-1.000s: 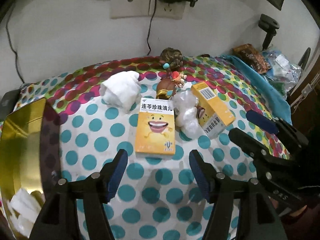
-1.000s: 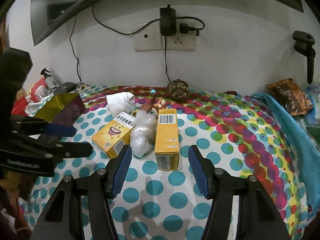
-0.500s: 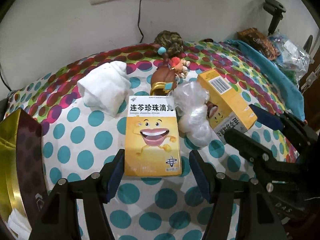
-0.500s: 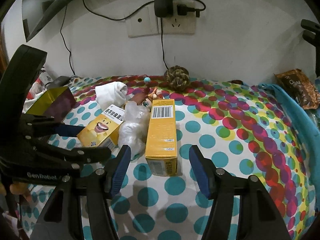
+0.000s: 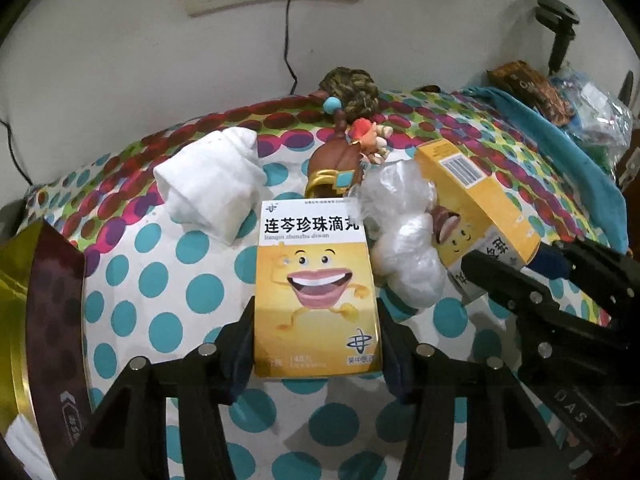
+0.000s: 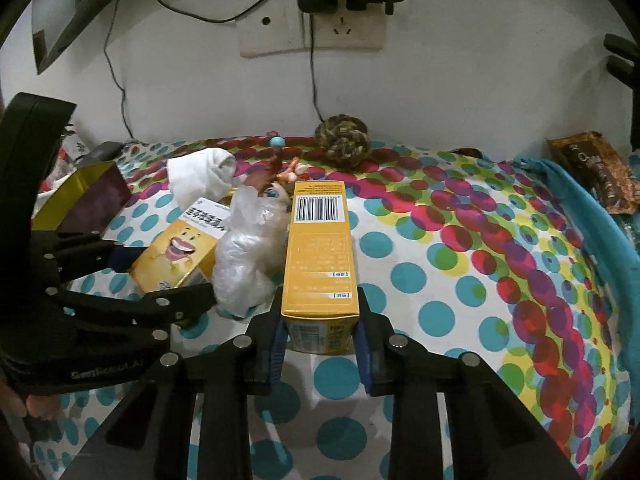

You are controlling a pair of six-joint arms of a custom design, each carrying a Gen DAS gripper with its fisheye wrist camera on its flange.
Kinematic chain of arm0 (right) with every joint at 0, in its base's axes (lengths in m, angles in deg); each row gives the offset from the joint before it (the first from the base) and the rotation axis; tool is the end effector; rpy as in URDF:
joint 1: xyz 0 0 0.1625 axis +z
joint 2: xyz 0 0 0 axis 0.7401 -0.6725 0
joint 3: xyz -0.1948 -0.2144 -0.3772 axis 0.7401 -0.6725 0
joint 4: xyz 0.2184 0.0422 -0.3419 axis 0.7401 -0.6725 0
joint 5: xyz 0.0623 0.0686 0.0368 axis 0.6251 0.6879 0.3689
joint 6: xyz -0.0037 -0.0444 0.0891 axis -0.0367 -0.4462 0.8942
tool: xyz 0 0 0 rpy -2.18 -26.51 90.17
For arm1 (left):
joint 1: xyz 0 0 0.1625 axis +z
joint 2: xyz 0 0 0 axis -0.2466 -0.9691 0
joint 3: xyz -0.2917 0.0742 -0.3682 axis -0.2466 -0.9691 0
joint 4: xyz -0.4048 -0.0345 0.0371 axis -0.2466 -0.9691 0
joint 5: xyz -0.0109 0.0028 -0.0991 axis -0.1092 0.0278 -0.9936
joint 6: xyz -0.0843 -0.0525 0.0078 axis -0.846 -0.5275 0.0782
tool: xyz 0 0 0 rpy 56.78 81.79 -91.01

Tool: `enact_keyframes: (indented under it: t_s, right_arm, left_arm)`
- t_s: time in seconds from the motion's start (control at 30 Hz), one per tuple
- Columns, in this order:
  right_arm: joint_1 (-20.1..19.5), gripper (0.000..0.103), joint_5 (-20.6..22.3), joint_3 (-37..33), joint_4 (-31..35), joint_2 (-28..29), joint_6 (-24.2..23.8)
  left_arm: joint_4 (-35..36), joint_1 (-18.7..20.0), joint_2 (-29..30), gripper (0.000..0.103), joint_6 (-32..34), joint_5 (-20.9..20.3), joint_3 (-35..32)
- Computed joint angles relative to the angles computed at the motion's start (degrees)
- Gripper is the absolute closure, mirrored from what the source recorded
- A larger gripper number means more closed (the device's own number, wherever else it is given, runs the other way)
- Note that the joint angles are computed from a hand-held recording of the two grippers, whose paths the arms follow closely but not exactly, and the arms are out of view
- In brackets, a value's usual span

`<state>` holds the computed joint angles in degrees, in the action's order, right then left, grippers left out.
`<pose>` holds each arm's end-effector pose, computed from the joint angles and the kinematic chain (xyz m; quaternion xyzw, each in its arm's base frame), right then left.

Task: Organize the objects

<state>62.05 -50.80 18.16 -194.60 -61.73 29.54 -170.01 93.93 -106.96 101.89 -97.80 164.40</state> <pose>0.3102 -0.6373 -0.1377 0.2319 -0.8806 0.2944 0.2900 0.0761 -0.6527 0.2324 0.1930 0.9031 -0.2026 0.3257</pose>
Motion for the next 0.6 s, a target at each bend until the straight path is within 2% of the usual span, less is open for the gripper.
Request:
enact_keyframes:
  t_s: [0.1, 0.33, 0.47, 0.6]
  right_arm:
    - [-0.4, 0.076, 1.01, 0.6, 0.05, -0.53, 1.12]
    - [-0.12, 0.076, -0.14, 0.09, 0.06, -0.3, 0.96]
    - [-0.17, 0.076, 0.07, 0.14, 0.21, -0.47, 1.44]
    - [-0.12, 0.076, -0.44, -0.02, -0.08, -0.28, 0.98]
  left_arm:
    - [-1.36, -0.27, 0.32, 0.05, -0.72, 1.0, 0.42]
    - [-3.15, -1.14, 0.54, 0.05, -3.4, 2.26, 2.07]
    - [-7.67, -2.45, 1.02, 0.05, -3.28, 5.79, 4.12]
    - [-12.47, -3.6, 0.65, 0.05, -2.45, 7.24, 6.46]
